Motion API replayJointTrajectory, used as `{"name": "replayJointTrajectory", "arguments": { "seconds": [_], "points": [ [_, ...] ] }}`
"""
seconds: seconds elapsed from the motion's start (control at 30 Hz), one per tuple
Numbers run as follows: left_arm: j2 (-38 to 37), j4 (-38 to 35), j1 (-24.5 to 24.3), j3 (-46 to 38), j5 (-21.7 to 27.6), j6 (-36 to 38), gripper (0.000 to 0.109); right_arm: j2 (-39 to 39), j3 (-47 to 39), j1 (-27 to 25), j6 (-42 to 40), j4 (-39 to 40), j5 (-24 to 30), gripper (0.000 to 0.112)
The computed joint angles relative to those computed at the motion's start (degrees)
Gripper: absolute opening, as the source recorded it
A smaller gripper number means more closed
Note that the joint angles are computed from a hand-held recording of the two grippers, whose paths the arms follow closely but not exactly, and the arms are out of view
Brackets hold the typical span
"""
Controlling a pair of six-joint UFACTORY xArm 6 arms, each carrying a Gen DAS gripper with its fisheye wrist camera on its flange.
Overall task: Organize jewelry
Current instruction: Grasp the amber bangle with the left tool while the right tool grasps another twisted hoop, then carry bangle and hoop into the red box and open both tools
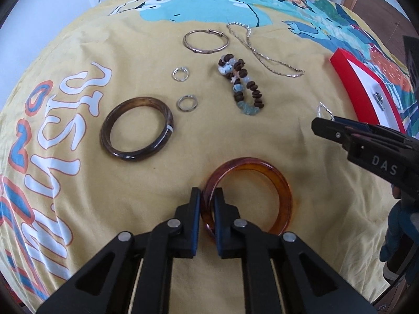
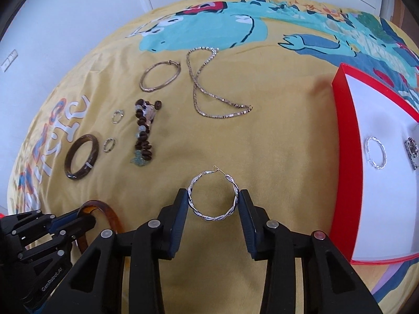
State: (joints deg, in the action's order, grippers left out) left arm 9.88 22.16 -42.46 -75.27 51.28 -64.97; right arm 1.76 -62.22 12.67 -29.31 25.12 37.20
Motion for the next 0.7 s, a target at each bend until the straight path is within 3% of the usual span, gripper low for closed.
{"name": "replayJointTrajectory", "arguments": {
  "seconds": [0.37,0.57,0.7],
  "points": [
    [0.32,0.93,-1.43,-5.96,4.37,1.23,0.008,-5.48,-0.34,-4.53,-3.25,4.82,4.20,0.039],
    [7.45,-0.17,-2.32,-18.42,5.45,5.05,0.008,-7.02,-1.69,-10.32,-3.81,3.84,6.16,0.039],
    [17.60,-2.28,-3.19,-33.37,7.11,8.73,0.008,-5.89,-4.21,-15.18,-4.60,2.25,7.46,0.039]
  ]
}}
